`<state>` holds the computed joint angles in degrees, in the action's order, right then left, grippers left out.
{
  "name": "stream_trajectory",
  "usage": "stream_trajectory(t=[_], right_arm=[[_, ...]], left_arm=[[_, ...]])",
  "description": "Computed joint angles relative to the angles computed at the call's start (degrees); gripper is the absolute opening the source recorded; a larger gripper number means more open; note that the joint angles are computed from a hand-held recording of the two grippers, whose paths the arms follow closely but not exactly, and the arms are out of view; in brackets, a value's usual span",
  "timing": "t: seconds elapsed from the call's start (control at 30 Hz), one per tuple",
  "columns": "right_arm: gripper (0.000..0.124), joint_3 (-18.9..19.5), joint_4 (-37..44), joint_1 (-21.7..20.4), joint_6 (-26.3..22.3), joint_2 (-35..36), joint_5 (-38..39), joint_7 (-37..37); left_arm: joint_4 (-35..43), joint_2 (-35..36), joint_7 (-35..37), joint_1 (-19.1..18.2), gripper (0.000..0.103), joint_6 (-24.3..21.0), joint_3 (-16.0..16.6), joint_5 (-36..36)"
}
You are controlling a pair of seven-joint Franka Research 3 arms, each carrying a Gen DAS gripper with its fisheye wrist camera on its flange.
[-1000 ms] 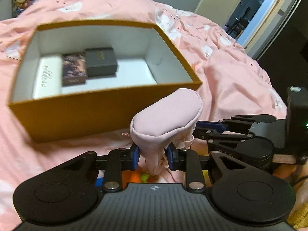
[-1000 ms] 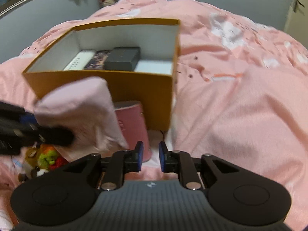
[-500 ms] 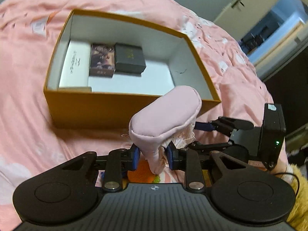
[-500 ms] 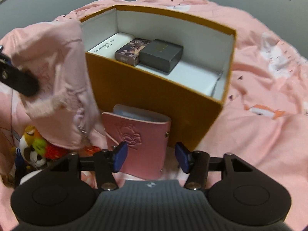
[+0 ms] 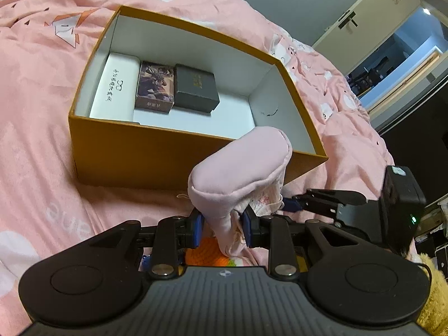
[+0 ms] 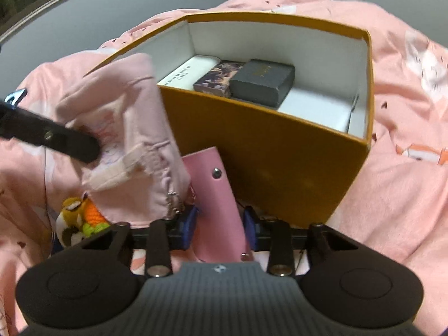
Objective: Organize objects
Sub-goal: 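Lift the pink pouch with left tool while right carries the phone case over the orange box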
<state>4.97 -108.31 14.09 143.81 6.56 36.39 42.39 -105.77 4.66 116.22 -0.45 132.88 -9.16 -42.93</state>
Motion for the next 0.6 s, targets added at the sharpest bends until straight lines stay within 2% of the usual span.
stream_trajectory(t=[0.17,0.27,0.47,0.6], right_arm=[[0.020,-0.1,-3.9,1.3,2.0,-4.6,-4.9,2.9],[0.018,-0.3,-5.8,1.9,3.4,-7.3,-6.9,4.5],[0.018,-1.4,-5.0,1.7,-0.1,-10.2,-7.6,13.1],[0.018,-2.0,-4.6,1.5,-1.0,-11.9,-5.7,15.3]], left_arm=[[-1.0,-1.4,2.5,0.3,0.031,0.3,0.3,-2.3],[-1.5,-2.2,4.4,0.3,0.030,0.3,0.7,-3.4],[-2.1,-3.9,6.4,0.0,0.028,1.1,1.6,-5.0],[-2.0,-4.8,7.5,-0.1,0.028,0.9,2.3,-6.8]])
